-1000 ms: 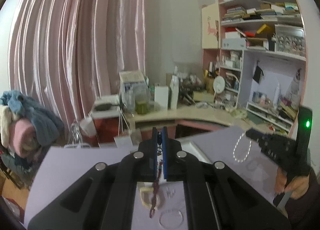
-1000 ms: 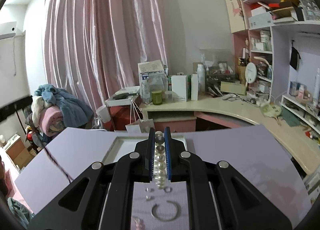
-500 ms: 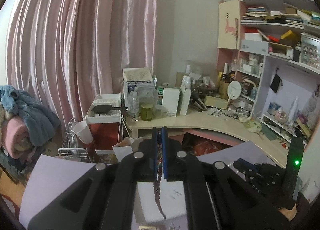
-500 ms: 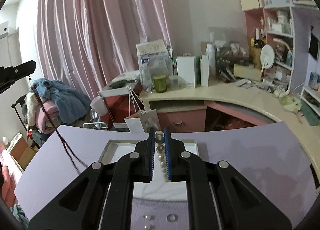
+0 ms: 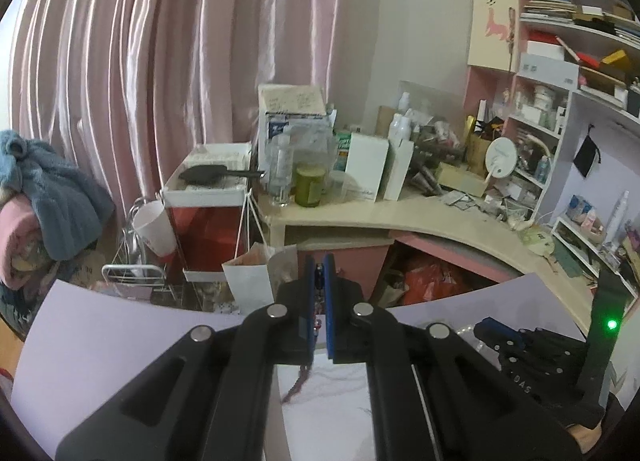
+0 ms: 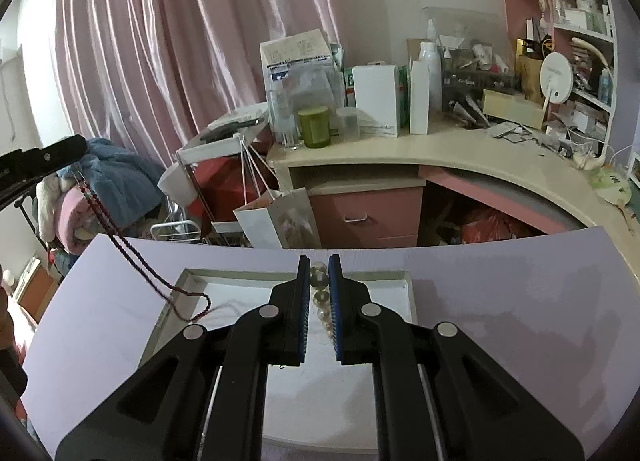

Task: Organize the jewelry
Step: 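Move the right tool's pearl bracelet over the tray while the left tool drops the necklace, then open the right tool to release the pearl bracelet into the tray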

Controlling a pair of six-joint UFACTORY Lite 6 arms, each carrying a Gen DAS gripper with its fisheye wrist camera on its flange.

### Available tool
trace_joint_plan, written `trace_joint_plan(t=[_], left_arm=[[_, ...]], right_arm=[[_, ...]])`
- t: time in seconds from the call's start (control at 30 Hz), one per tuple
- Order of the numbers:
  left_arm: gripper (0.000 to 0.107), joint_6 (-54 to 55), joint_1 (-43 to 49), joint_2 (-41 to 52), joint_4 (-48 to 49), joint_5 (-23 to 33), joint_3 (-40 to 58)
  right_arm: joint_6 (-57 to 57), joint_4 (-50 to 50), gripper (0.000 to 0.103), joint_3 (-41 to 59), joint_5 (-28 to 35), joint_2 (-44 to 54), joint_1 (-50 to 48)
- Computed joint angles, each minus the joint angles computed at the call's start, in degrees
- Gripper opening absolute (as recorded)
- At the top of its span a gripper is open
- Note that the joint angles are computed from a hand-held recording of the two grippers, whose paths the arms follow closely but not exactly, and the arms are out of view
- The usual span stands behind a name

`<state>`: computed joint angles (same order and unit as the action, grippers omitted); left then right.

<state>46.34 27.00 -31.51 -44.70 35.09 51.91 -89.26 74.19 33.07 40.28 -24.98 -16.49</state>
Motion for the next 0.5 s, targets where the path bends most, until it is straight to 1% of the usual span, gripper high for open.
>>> trace_joint_plan(t=[0.07, 0.1, 0.13, 0.17, 0.2, 0.33, 0.47, 0.5], left_arm=[[0.006, 1.55, 0.68, 0.6, -0.87, 0.17, -0.73], [0.01, 1.97, 0.87, 0.51, -0.88, -0.14, -1.32], [0.016, 2.72, 1.29, -0.03, -1.2, -0.35, -2.05], [0.037, 2.69, 1.32, -0.18, -1.03, -0.47, -2.18], [0.05, 3.21, 1.84, -0.81, -1.41, -0.78, -2.82], [0.051, 7.45, 5.29, -2.06, -4.44, 1.03, -4.06], [0.06, 11.1, 9.0, -3.95, -7.06, 3.34, -6.23], [0.061, 11.98, 9.84, -4.4, -7.53, 3.79, -6.82]], right_arm=[[-0.27, 0.68, 0.01, 0.52, -1.1, 1.29, 0.94], [-0.26, 0.76, 0.01, 0.42, -1.06, 1.59, 0.81], [-0.31, 1.18, 0.01, 1.01, -1.73, 2.67, 1.46], [-0.34, 1.28, 0.01, 0.92, -1.96, 2.9, 1.57], [-0.47, 1.48, 0.01, 0.86, -2.45, 3.21, 1.9], [-0.63, 2.04, 0.01, 0.94, -4.4, 4.53, 3.58], [-0.94, 3.05, 0.01, 1.65, -6.9, 6.84, 5.8], [-1.32, 3.85, 0.01, 1.89, -8.47, 7.82, 6.97]])
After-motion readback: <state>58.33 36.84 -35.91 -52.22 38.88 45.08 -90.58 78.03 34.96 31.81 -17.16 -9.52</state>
